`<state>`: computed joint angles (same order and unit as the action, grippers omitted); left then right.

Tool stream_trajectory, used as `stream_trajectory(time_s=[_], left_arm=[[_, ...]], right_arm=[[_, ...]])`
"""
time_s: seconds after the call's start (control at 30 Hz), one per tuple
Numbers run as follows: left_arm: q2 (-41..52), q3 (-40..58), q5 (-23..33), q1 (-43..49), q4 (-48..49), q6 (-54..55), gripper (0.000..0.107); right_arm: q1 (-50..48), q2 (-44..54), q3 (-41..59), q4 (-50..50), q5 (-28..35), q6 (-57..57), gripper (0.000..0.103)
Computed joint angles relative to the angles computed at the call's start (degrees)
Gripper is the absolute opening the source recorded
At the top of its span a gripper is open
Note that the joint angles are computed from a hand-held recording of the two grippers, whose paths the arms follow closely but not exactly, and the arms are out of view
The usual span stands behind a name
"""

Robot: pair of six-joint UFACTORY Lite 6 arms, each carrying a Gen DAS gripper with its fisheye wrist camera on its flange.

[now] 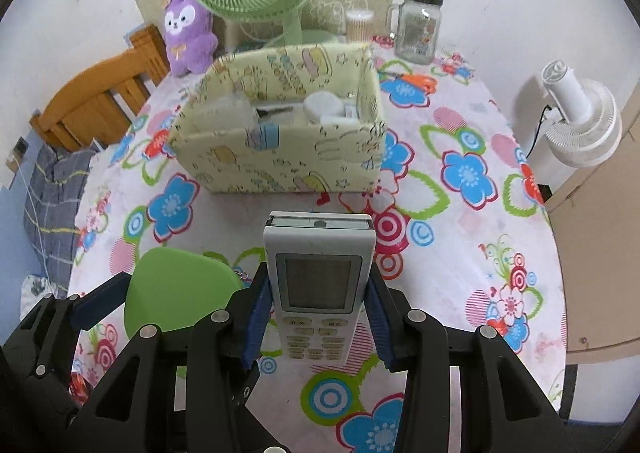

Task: Organize rigid objects
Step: 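Lift and carry the remote and green lid toward the fabric box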

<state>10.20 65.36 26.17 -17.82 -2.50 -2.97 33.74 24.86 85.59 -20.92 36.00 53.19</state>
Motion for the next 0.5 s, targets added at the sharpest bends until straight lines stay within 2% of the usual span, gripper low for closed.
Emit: stream_trajectory(time_s=[0.5], left_arm=[[-6.5, 2.3, 4.3, 0.2, 0.7, 0.9, 0.095]], right_arm=[[3.0, -5.6, 2.9, -4.4, 6.4, 5.3, 0.046]])
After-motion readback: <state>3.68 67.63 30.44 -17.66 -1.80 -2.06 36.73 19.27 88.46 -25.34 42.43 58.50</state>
